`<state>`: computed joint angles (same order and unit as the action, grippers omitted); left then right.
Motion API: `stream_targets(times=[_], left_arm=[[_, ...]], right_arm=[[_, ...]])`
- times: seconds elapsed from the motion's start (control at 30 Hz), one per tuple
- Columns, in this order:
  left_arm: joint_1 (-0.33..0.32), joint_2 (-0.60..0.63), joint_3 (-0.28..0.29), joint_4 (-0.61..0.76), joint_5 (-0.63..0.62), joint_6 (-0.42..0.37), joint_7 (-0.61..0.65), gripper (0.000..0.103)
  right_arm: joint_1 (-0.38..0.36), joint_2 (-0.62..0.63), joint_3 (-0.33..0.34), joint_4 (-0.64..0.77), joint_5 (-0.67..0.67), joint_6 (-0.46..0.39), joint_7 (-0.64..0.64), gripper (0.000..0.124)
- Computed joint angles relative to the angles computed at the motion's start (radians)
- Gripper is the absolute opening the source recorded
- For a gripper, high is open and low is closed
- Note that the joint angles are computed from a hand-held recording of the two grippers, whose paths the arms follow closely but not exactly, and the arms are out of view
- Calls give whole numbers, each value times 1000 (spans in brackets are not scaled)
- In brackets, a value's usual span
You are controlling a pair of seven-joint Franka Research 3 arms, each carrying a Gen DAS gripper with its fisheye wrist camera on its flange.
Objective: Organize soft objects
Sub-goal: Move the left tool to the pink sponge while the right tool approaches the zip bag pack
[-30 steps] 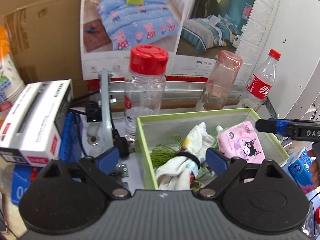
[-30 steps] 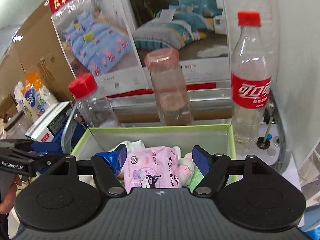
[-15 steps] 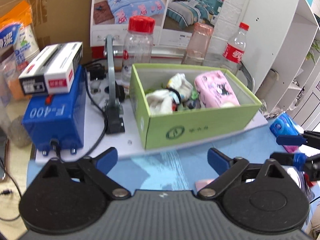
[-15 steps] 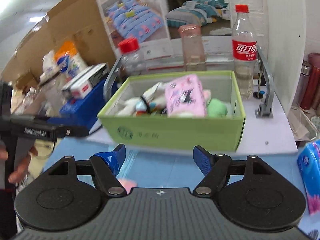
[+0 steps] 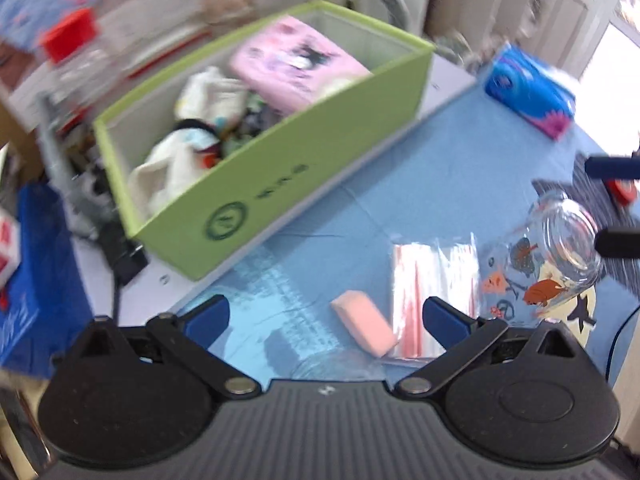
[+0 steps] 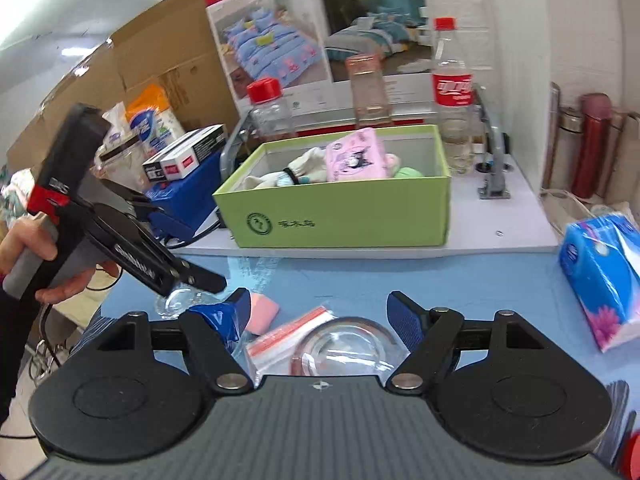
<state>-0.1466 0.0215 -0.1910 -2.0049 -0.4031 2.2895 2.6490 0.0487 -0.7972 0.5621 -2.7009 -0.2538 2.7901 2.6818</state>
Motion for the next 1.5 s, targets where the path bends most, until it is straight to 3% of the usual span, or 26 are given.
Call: stream_targets(times=[0.1,0.23,0.5,0.63,0.73,0.87,1.03,1.17,1.3,1.5], left_arm=[[-20,51,-17,36,108,-25,-33,102],[-42,112,-30,75,293,11,-151,102],[-49,176,-47,153,440,-5,-197,102],[-51,193,-22,151,526,102,-339,102],[-10,196,-18,167,482,127,-391,102],[66,167,-44,168,279,93,-281,102],[84,142,-48,163,148,17,-173,103],[49,160,-44,152,198,15,-177,103],[26,239,-43,219,278,-56,-216,103],[27,262,-29,197,372,30,-312,103]], right_arm=[[9,-49,-14,-40,11,-21,16,62],[5,-89,-36,-74,15,-31,15,62],[-43,-100,-33,-94,29,38,14,62],[-53,-89,-26,-82,35,51,-7,62],[-50,-85,-21,-74,37,46,-27,62],[-43,-37,-19,-41,28,41,-73,62],[-37,17,-21,-14,35,82,-93,62],[-37,23,-16,-8,46,79,-93,62],[-34,3,-19,-13,51,52,-87,62],[-27,3,-41,-6,44,12,-99,62]])
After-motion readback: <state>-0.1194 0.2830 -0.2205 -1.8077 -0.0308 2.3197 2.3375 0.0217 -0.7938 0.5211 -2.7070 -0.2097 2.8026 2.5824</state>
